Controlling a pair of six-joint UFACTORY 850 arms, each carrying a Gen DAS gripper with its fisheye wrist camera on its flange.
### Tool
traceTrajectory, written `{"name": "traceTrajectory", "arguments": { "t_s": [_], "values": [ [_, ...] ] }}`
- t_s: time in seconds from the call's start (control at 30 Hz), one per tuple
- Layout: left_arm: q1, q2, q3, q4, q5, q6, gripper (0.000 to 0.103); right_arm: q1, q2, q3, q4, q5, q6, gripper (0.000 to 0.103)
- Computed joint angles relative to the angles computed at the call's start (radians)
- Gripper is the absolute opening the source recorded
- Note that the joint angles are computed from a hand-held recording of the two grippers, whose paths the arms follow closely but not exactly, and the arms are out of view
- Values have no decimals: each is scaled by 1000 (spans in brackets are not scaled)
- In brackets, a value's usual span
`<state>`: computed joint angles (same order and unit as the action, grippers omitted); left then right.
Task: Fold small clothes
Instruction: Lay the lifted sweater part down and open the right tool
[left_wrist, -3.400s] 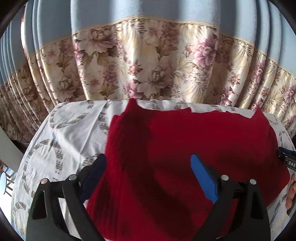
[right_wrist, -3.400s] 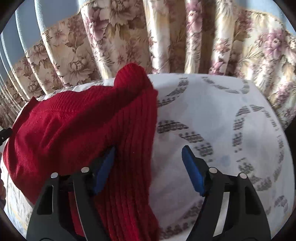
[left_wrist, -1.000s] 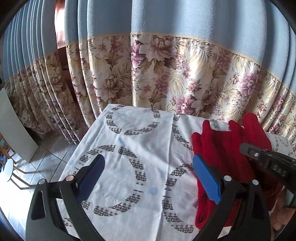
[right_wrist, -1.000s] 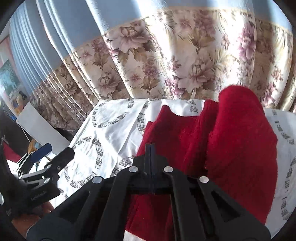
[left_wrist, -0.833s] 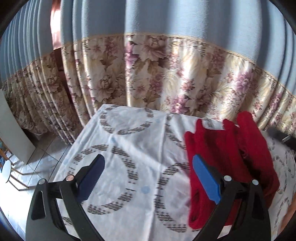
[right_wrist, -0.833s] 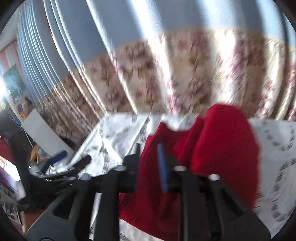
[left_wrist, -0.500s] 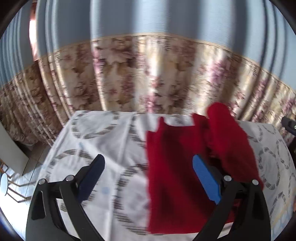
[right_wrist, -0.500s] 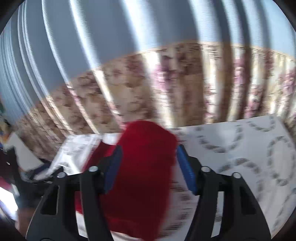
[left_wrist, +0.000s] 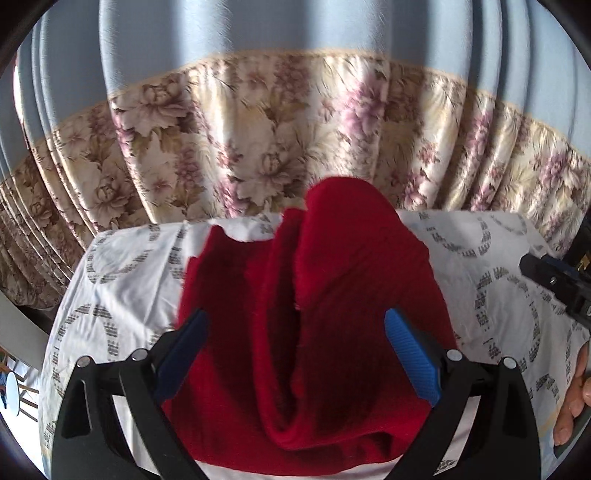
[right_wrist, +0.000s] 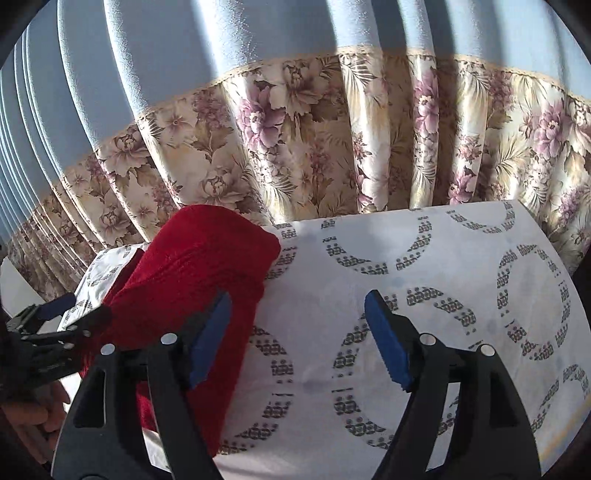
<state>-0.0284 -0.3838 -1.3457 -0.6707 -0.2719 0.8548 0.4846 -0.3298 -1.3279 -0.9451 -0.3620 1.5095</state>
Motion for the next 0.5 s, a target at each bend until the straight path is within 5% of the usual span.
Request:
{"name": "traceTrajectory", "arguments": {
  "t_s": [0.27, 0.43, 0.5],
  "values": [
    [-22, -11, 28, 22, 9, -2, 95, -7, 20, 25, 11, 18, -8, 77],
    [-8, -12, 33, -86, -26, 126, 54, 1, 11, 17, 34, 12, -34, 77],
    [-6, -10, 33, -96, -32, 142, 48, 9, 2, 6, 43, 6, -48, 78]
  ]
}}
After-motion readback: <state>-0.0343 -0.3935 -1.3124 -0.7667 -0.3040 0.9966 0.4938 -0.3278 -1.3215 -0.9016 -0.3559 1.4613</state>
